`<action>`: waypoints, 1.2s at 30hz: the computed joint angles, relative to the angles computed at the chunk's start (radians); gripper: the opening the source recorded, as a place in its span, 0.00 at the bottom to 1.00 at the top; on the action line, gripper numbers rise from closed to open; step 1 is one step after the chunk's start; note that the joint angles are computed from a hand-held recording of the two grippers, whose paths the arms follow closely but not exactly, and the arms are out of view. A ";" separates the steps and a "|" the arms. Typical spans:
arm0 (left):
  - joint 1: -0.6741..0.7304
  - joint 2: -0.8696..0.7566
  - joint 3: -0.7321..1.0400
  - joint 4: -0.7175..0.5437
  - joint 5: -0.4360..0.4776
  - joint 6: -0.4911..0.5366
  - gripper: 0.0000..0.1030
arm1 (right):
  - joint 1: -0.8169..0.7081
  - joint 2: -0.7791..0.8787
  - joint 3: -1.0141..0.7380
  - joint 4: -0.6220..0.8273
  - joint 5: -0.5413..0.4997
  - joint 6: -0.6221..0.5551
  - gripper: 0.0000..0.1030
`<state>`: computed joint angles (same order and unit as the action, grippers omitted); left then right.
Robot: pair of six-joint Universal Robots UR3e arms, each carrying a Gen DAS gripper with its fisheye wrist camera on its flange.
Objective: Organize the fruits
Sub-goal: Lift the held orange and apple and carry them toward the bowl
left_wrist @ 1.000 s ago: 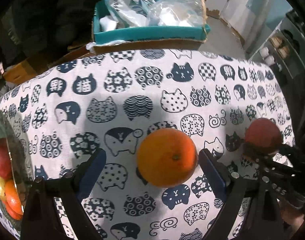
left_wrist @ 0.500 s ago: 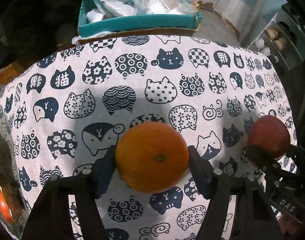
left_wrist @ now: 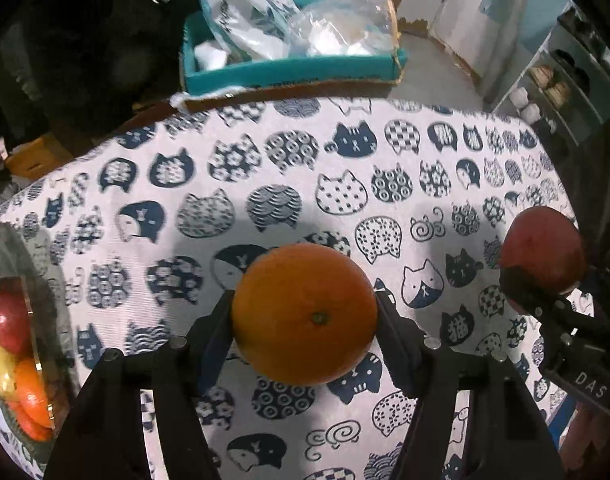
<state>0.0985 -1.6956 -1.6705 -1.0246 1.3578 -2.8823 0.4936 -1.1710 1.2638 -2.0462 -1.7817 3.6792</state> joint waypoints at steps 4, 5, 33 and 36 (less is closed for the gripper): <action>0.048 0.062 -0.001 -0.041 -0.032 0.019 0.66 | 0.020 0.009 -0.055 0.017 -0.025 0.003 0.73; 0.059 0.074 -0.003 -0.048 -0.040 0.024 0.66 | 0.027 0.011 -0.069 0.022 -0.032 0.003 0.73; 0.434 0.500 0.063 -0.425 -0.284 0.339 0.66 | 0.211 0.112 -0.559 0.255 -0.176 0.003 0.73; 0.500 0.527 0.085 -0.489 -0.315 0.391 0.66 | 0.232 0.158 -0.662 0.293 -0.181 -0.002 0.73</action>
